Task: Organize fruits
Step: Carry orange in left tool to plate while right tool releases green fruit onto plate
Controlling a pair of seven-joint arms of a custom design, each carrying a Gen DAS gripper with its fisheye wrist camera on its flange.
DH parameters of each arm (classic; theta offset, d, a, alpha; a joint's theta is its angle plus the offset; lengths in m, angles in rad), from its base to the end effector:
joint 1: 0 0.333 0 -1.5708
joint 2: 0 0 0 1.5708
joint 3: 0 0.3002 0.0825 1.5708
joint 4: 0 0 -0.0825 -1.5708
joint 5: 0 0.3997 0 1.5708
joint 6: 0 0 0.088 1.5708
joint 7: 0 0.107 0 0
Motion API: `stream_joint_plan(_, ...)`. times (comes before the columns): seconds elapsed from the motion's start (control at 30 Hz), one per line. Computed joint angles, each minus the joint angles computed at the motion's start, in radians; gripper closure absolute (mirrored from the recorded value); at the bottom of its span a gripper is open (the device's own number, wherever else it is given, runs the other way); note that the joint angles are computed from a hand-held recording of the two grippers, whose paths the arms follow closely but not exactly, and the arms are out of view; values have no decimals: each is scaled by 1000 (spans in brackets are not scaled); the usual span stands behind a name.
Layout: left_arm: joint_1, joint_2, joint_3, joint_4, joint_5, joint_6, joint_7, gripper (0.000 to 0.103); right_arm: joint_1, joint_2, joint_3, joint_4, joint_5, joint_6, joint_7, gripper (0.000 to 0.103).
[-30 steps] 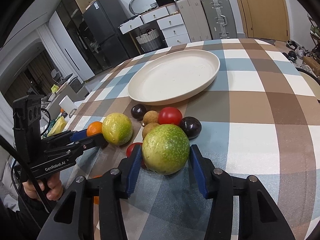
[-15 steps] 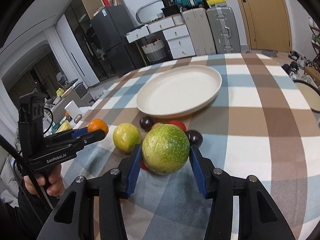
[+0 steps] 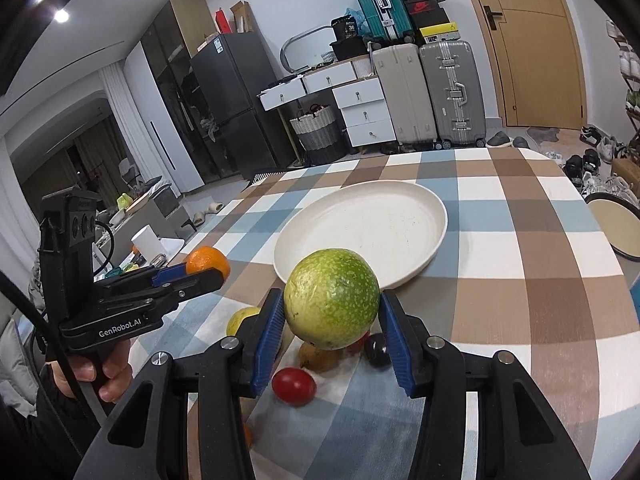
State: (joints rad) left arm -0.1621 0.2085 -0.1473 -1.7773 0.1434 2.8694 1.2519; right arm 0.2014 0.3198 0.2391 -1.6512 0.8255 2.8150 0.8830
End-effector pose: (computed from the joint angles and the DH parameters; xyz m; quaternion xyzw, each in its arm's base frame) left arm 0.6475 -0.2070 0.5252 -0.6083 0.6675 -0.3661 0.2246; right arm 0.6602 0.2488 0.4953 -0.7331 0.4841 -0.1052 0.4660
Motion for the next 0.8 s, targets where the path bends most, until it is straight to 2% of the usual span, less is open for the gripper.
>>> stream_joint_plan(0.27,-15,97,13,134,24,-33,-7,70,-8,66,7,87,-18,0,23,54)
stream_joint_plan(0.63,-24,254,4,344,-7,-73,63,70,-15,160,16,214,-125,-20,110,54)
stream_joint_plan(0.8,-32,324,3,436,-25,-105,94,70,-1,210,0,279,-205,-37,170,54)
